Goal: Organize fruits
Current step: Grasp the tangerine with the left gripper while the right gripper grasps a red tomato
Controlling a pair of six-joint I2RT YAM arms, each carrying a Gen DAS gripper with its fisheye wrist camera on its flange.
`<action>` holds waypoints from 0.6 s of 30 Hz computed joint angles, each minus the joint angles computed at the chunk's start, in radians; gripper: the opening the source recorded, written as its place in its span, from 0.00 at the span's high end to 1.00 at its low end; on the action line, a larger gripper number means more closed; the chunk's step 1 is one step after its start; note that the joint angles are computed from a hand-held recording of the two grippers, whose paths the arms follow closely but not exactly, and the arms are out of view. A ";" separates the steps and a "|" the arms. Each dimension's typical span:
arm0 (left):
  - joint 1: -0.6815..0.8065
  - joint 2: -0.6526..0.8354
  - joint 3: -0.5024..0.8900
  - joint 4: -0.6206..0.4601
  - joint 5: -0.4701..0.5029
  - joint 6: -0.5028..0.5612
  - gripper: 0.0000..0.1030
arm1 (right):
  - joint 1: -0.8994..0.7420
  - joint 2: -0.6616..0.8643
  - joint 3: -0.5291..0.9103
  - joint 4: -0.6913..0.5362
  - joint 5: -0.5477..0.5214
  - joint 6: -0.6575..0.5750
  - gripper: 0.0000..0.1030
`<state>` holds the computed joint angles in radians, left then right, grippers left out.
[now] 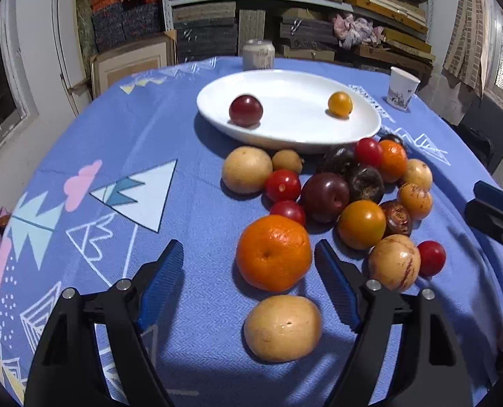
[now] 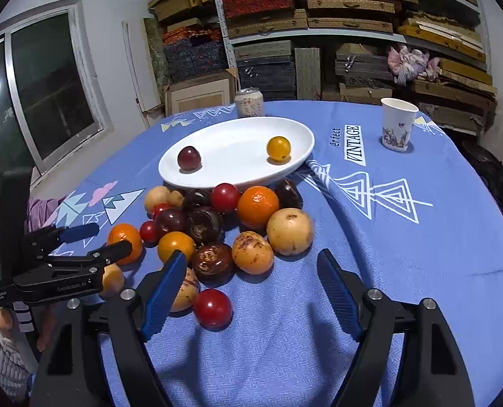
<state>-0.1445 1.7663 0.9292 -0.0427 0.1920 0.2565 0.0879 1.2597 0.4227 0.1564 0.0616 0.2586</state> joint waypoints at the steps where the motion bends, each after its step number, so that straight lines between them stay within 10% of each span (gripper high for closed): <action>1: 0.013 0.013 0.016 -0.019 0.031 -0.002 0.24 | -0.006 -0.001 -0.001 0.001 0.001 0.006 0.16; 18: -0.018 0.028 0.010 -0.017 0.083 0.059 0.54 | -0.020 0.044 -0.008 0.029 0.012 0.041 0.07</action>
<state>-0.1630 1.7941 0.9392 -0.0593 0.2750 0.3158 0.0675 1.3036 0.4150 0.1852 0.0741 0.2995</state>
